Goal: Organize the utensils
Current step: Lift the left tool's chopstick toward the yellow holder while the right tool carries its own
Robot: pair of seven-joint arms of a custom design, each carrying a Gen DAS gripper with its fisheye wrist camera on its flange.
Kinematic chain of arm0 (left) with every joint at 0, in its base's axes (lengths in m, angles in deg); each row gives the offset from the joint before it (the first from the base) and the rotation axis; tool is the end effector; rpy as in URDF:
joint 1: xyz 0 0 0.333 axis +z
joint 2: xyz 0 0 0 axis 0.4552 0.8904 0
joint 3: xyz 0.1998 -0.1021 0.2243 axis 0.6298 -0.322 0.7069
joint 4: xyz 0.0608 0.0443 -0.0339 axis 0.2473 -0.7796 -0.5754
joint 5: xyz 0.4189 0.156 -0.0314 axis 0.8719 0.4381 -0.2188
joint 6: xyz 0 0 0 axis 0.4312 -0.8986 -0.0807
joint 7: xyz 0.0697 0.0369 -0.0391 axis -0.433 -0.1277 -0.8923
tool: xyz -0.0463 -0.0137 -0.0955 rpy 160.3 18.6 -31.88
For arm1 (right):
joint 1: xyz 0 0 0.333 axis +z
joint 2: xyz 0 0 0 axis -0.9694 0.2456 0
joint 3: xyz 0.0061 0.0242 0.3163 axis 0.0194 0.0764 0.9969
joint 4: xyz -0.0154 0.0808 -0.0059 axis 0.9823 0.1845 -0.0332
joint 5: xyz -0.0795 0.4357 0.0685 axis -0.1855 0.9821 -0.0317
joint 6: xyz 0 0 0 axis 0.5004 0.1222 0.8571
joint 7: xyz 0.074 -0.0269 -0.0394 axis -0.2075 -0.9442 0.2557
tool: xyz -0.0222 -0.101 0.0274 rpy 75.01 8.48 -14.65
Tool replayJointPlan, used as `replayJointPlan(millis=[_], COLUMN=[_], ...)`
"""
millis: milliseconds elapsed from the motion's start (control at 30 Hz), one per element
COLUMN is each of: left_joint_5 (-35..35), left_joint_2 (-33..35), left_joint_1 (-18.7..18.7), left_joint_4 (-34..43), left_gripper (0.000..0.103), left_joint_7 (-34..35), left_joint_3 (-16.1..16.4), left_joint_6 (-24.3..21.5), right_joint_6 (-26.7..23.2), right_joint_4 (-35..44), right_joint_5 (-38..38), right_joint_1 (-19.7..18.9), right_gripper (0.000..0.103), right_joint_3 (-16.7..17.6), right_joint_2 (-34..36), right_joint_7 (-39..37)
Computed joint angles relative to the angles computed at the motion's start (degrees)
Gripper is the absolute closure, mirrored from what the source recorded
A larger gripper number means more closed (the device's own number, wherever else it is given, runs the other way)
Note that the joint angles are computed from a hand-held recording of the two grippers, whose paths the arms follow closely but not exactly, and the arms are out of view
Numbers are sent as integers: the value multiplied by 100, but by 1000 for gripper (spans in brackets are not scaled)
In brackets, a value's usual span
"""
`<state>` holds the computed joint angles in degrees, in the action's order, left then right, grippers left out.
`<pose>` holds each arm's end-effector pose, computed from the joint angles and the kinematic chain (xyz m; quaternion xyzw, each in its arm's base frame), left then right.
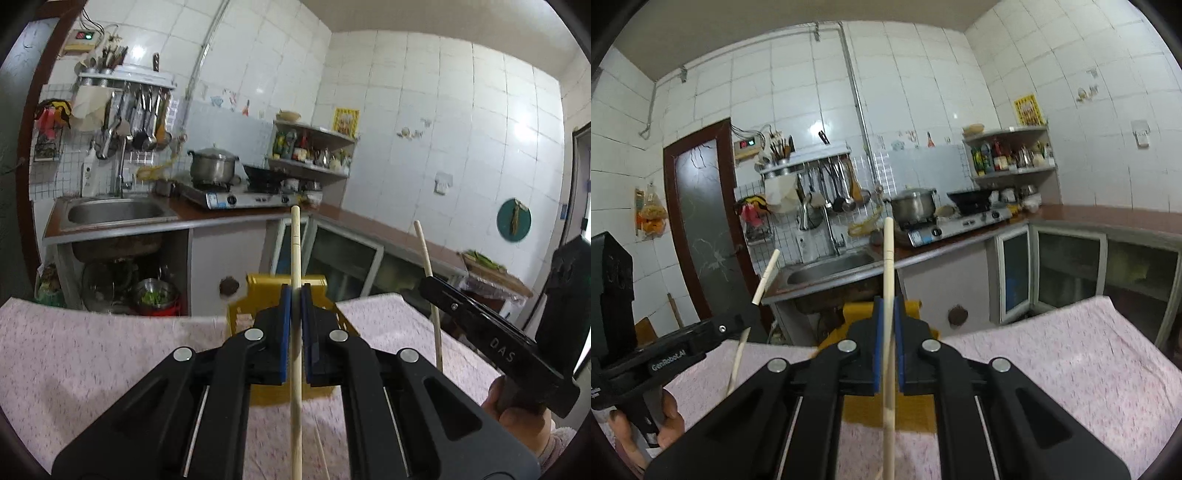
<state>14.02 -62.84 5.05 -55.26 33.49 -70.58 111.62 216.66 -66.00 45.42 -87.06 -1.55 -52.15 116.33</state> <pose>0.4382 -0.3274 0.6145 -0.4515 0.6566 -0.5608 0.2250 0.3829 0.1455 0.6007 -0.4993 0.5730 -0.3813 0.5262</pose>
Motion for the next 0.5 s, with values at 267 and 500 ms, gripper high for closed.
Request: replayJointPlan(millis=[267,500], left_joint_5=[120,228], left_joint_2=[543,987], left_joint_1=[514,108], left_joint_4=[512,919], left_gripper=[99,99], left_joint_7=[160,282], left_joint_3=[-508,-129], left_joint_6=[903,1440], right_joint_6=[1077,1709], right_joint_4=[430,772], right_joint_5=[733,1744], right_joint_1=[-1549,-2393], right_gripper=[97,97], right_joint_3=[1314,2094], right_joint_2=[140,410], right_joint_7=[-174,-581])
